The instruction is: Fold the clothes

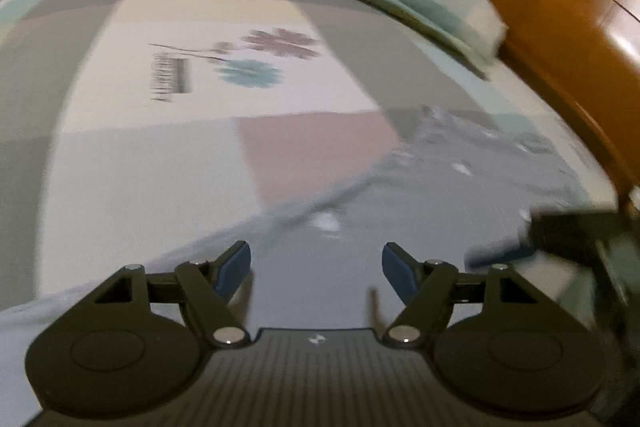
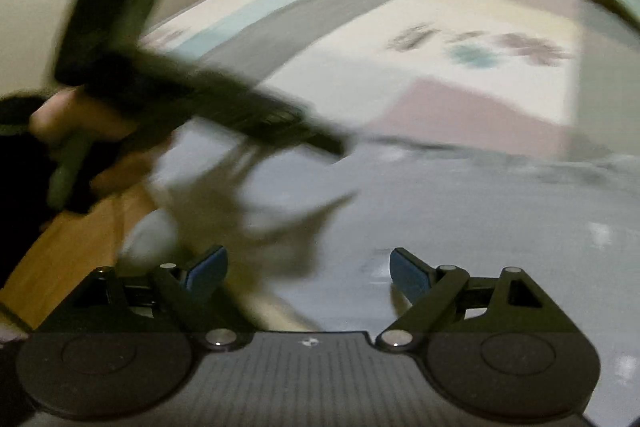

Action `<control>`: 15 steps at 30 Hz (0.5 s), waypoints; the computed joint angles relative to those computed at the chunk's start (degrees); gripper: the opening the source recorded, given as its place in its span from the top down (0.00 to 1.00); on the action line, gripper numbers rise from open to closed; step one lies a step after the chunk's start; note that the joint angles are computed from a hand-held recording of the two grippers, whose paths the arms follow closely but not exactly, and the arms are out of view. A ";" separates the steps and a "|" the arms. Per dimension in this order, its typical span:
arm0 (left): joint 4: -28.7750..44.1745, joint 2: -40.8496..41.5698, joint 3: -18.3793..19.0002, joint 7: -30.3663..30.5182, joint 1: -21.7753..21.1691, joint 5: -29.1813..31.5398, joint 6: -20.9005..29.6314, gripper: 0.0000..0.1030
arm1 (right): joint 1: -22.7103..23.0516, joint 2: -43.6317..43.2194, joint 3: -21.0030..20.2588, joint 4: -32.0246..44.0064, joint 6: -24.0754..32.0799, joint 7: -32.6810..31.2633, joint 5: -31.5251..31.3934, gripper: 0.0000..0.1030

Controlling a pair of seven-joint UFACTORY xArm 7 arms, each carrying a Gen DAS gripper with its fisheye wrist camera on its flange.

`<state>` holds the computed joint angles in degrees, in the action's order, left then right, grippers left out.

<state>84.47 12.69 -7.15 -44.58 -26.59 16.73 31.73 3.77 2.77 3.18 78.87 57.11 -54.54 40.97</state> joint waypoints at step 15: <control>-9.55 -12.45 1.04 -6.68 0.98 10.00 8.13 0.23 | -4.18 2.54 -1.59 -1.70 -8.79 12.75 -5.76 0.03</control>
<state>74.92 0.23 -6.11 -51.26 -25.61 26.72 39.85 -0.41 5.30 1.58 77.17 48.32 -41.79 35.22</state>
